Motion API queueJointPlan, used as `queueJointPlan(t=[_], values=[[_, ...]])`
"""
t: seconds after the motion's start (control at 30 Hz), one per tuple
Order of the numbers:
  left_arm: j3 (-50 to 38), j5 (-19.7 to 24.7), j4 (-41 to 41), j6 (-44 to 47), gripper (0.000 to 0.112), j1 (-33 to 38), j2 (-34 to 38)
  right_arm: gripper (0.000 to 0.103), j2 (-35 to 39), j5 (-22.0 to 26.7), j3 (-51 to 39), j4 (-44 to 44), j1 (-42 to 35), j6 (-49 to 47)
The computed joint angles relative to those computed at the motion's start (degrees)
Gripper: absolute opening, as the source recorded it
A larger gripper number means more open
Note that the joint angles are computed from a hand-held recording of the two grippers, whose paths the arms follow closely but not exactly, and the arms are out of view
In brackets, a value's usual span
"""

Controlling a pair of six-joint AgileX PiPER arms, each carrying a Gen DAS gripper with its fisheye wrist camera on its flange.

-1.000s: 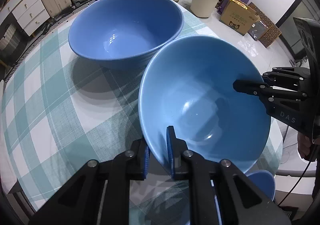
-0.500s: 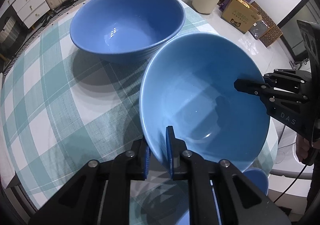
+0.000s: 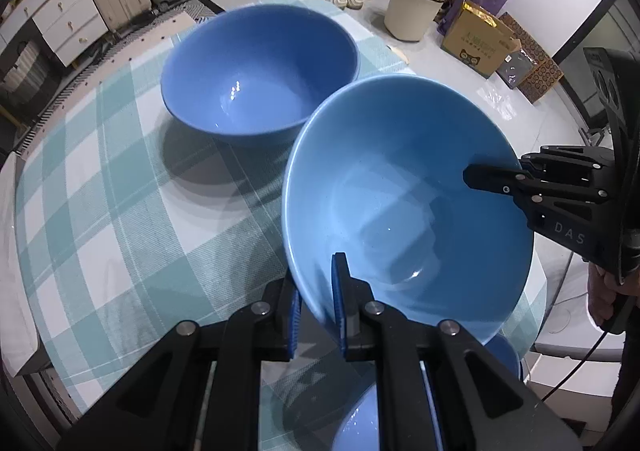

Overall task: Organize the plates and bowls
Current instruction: 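Lift the light blue bowl with both tools and carry it over the placed bowl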

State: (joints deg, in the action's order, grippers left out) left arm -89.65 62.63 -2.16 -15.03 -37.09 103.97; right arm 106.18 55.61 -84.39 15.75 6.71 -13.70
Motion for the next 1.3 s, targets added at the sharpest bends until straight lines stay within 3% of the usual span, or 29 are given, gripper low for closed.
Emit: queueJointPlan(t=[0.73, 1.3], values=[[0.12, 2.81, 2.43, -2.80, 0.012, -0.18, -7.20, 0.009, -6.35, 7.15, -5.73, -3.10, 3.13, 4.03], [12.30, 1.08, 3.98, -10.51, 0.012, -5.08, -19.49, 0.009, -17.24, 9.08, 2.53, -5.55, 8.14, 8.87]])
